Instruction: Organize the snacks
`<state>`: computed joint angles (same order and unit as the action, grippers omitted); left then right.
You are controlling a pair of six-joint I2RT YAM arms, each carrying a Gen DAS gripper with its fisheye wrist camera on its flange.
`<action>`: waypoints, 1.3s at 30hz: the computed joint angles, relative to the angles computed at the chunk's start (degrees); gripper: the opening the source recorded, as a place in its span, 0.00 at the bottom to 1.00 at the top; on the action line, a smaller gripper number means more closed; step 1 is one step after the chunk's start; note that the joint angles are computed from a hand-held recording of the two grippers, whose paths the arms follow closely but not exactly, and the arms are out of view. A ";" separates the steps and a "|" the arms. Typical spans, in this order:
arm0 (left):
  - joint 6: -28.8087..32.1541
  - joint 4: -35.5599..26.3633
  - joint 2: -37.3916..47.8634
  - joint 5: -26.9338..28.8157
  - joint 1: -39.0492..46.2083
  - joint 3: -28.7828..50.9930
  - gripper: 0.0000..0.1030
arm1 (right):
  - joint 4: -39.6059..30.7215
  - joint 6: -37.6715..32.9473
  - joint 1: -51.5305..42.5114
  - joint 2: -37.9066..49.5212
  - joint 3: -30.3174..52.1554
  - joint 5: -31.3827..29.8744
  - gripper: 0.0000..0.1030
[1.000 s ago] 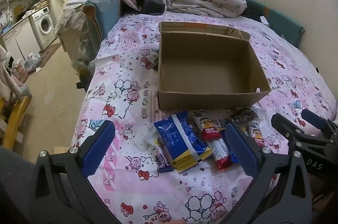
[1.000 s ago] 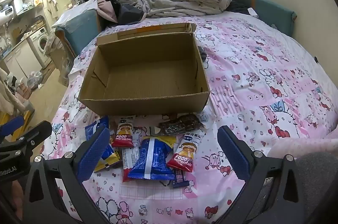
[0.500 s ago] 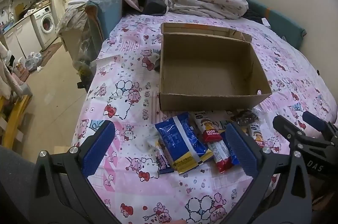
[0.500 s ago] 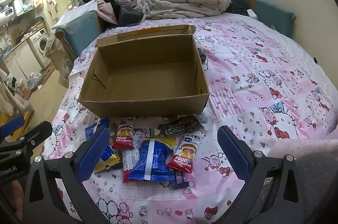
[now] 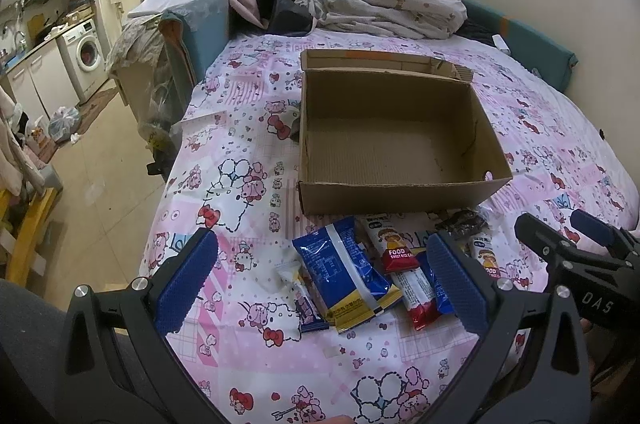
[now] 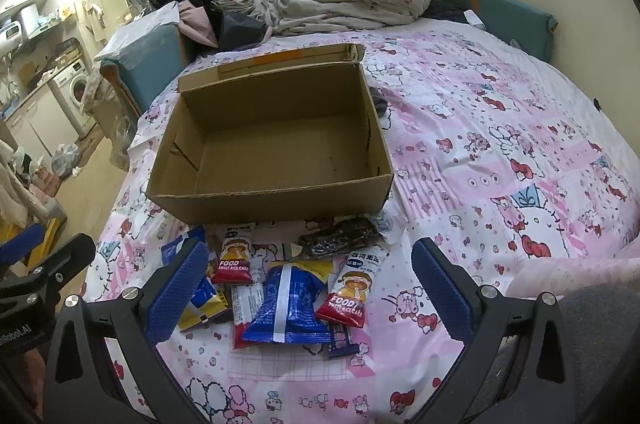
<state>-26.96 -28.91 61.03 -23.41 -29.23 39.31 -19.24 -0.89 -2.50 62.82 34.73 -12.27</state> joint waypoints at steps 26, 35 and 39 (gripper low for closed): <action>-0.16 -0.04 -0.29 0.18 0.38 -0.37 1.00 | -0.01 0.25 0.29 -0.31 -0.21 0.07 1.00; -0.14 -0.06 -0.39 0.39 0.68 -0.57 1.00 | -0.04 0.20 0.24 -0.28 -0.16 0.00 1.00; -0.06 0.19 -0.37 0.78 1.29 -0.87 1.00 | -0.06 0.14 0.16 -0.30 -0.16 -0.06 1.00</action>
